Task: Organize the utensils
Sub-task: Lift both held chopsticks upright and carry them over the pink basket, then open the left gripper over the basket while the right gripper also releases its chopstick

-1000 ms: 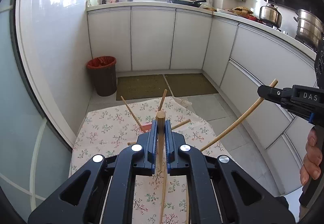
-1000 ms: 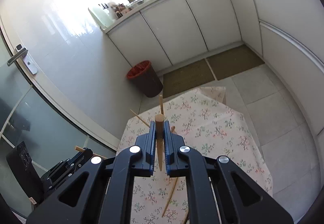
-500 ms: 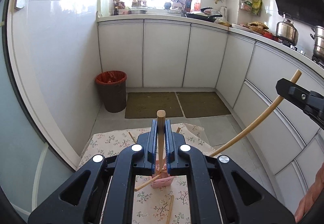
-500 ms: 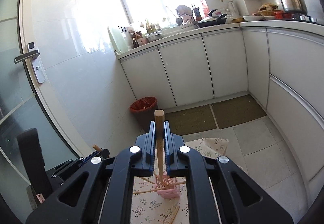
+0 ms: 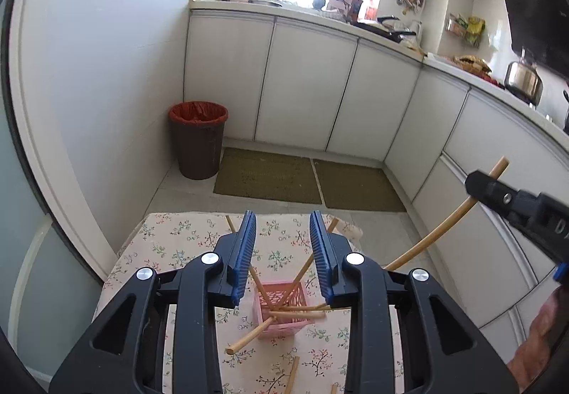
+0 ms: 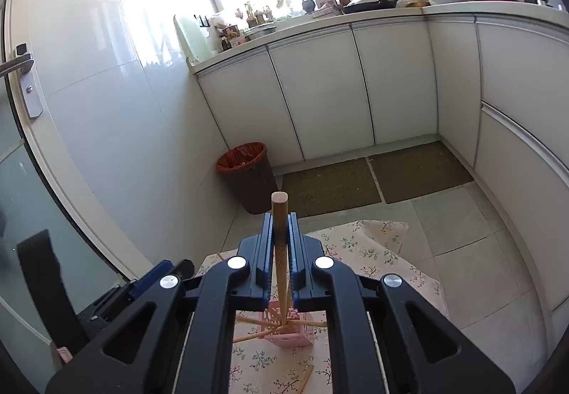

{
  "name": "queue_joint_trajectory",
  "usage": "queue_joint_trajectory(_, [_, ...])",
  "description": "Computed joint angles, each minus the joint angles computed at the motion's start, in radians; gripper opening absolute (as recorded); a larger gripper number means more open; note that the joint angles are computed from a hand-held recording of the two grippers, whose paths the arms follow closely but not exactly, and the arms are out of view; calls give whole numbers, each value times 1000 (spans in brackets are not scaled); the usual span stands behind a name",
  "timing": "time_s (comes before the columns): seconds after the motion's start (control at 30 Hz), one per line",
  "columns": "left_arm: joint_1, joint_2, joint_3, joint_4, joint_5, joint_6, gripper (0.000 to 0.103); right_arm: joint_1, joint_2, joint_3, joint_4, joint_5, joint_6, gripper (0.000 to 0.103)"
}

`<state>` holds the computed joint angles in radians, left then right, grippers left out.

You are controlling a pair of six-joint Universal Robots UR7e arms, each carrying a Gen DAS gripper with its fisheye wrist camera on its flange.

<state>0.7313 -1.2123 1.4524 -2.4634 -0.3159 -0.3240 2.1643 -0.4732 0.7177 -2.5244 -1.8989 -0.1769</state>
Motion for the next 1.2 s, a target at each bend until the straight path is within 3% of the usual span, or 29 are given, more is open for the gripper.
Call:
queue_joint_trajectory(0.17, [-28,-49,50,-110,36,5,35,10,35,-14,-41,-20,-42,8])
queue_joint_trajectory(0.27, [-29,-85,83,-75,43,-49,35,14,62,-32,-63,-23,-61,8])
queue_joint_trajectory(0.57, [-7,-133,103,80,20,-184,35,17,121,-105,14,-26,-38,11])
queue_joint_trajectory(0.93, [-43,-126,93,156,36,-215,39,39,13,102,-165,-115,-98,11])
queue_joint_trajectory(1.03, [-59,-125,100,186,44,-234,44,41,-33,183,-231,-138,-117,30])
queue_joint_trajectory(1.1, [-71,-123,102,219,47,-254,46,40,-65,237,-271,-144,-118,35])
queue_joint_trajectory(1.2, [-89,-125,119,233,59,-274,62,38,-107,304,-298,-153,-110,49])
